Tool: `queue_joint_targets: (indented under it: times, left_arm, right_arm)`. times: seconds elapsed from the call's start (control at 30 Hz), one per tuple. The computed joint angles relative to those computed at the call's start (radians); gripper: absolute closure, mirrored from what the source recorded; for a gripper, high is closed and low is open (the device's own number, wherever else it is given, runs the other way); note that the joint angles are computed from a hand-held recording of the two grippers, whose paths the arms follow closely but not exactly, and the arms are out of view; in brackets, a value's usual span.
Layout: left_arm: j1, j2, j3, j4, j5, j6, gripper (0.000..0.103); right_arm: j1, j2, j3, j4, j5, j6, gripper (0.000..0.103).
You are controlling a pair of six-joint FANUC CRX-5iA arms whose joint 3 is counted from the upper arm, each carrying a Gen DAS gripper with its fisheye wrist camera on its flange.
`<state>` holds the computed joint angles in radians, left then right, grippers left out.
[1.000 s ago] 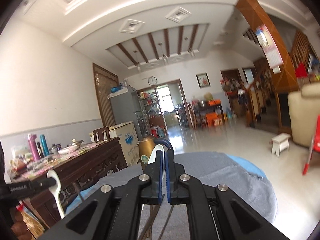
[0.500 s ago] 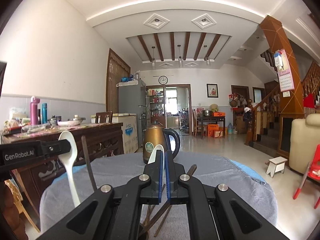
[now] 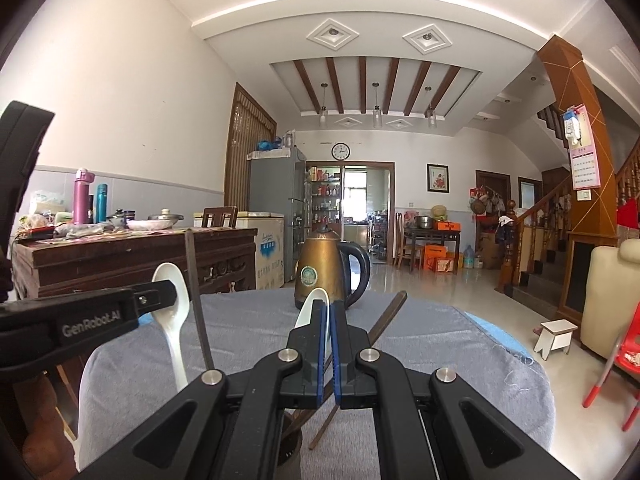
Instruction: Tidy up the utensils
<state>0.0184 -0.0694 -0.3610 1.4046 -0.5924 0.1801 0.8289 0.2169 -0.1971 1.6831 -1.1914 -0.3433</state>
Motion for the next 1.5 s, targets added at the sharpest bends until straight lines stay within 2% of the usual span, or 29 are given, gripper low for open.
queue_joint_targets:
  times: [0.63, 0.77, 0.8, 0.87, 0.93, 1.0, 1.07, 1.2, 1.5]
  left_arm:
    - [0.040, -0.019, -0.001, -0.083, -0.063, 0.037, 0.099]
    - [0.056, -0.012, 0.017, -0.148, -0.082, 0.076, 0.098]
    - [0.060, -0.009, 0.025, -0.170, -0.089, 0.092, 0.097]
    - [0.065, -0.007, 0.030, -0.185, -0.094, 0.104, 0.086]
    - [0.062, -0.013, 0.022, -0.180, -0.076, 0.098, 0.064]
    - [0.057, -0.023, 0.009, -0.164, -0.047, 0.081, 0.057]
    - [0.052, -0.027, 0.004, -0.159, -0.025, 0.066, 0.056]
    - [0.048, -0.030, 0.004, -0.184, 0.014, 0.077, 0.049]
    - [0.079, -0.005, 0.059, -0.356, 0.071, 0.248, 0.042]
  right_arm:
    - [0.025, -0.030, -0.031, -0.058, 0.027, 0.034, 0.099]
    - [0.026, -0.035, -0.028, -0.086, 0.055, 0.047, 0.099]
    - [0.026, -0.036, -0.026, -0.093, 0.061, 0.048, 0.099]
    - [0.025, -0.037, -0.021, -0.109, 0.075, 0.055, 0.099]
    - [0.028, -0.036, -0.019, -0.112, 0.071, 0.062, 0.099]
    - [0.028, -0.039, -0.023, -0.106, 0.063, 0.061, 0.093]
    - [0.027, -0.047, -0.025, -0.111, 0.056, 0.049, 0.086]
    - [0.021, -0.066, -0.038, -0.116, 0.027, 0.003, 0.085]
    - [0.010, -0.108, -0.049, -0.221, 0.008, -0.049, 0.085]
